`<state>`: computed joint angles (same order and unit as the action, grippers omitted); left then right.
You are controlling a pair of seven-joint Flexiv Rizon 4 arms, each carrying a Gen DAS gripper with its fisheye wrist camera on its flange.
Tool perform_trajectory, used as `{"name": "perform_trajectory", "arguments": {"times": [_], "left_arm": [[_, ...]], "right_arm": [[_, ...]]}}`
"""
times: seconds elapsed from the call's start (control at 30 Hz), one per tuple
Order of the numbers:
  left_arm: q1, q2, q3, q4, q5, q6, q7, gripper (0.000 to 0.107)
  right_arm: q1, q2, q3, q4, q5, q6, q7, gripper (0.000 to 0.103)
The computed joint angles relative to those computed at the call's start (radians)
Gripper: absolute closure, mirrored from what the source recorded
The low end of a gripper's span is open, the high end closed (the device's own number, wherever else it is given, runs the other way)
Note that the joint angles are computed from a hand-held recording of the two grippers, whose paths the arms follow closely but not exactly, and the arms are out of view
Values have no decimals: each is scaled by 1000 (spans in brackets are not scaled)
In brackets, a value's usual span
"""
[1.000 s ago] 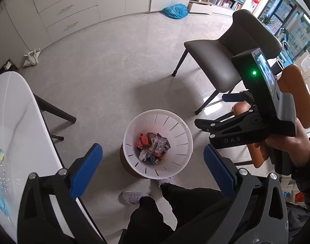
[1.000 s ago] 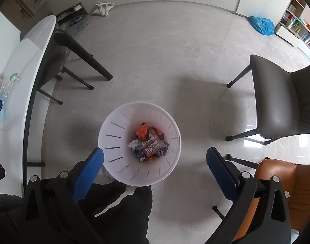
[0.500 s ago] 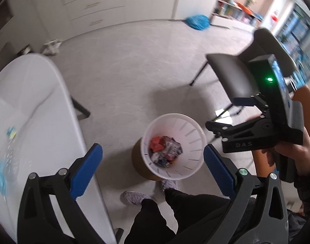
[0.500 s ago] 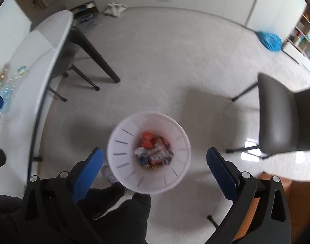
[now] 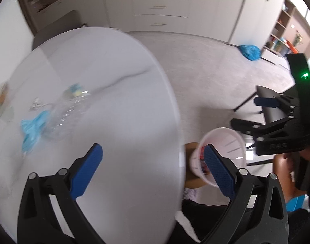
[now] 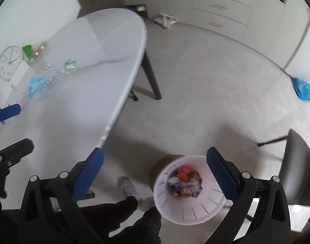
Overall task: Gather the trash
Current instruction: 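Grasp the clear plastic bottle with the left gripper while the right gripper grasps yellow-blue paper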
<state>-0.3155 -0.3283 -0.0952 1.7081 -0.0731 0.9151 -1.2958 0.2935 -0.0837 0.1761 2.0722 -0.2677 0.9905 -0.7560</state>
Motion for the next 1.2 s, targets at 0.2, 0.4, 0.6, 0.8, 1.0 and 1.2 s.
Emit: {"name": "perform_trajectory", "arguments": {"times": [0.2, 0.4, 0.6, 0.8, 1.0, 1.2], "left_arm": [[64, -42, 33, -47, 29, 19, 82, 12], [112, -170, 41, -201, 74, -4, 253, 12], [142, -305, 16, -371, 48, -120, 495, 12], [143, -385, 16, -480, 14, -249, 635, 19], [185, -383, -4, -444, -104, -235, 626, 39], [217, -302, 1, -283, -204, -140, 522, 39]], "right_arm": [[37, -72, 3, -104, -6, -34, -18, 3], [65, -110, 10, -173, 16, -86, -18, 3], [95, -149, 15, -228, 38, -150, 4, 3], [114, -162, 17, -260, 51, -204, 39, 3], [119, -206, 15, -325, 73, -216, 42, 3], [121, -331, 8, -483, 74, -218, -102, 3]]}}
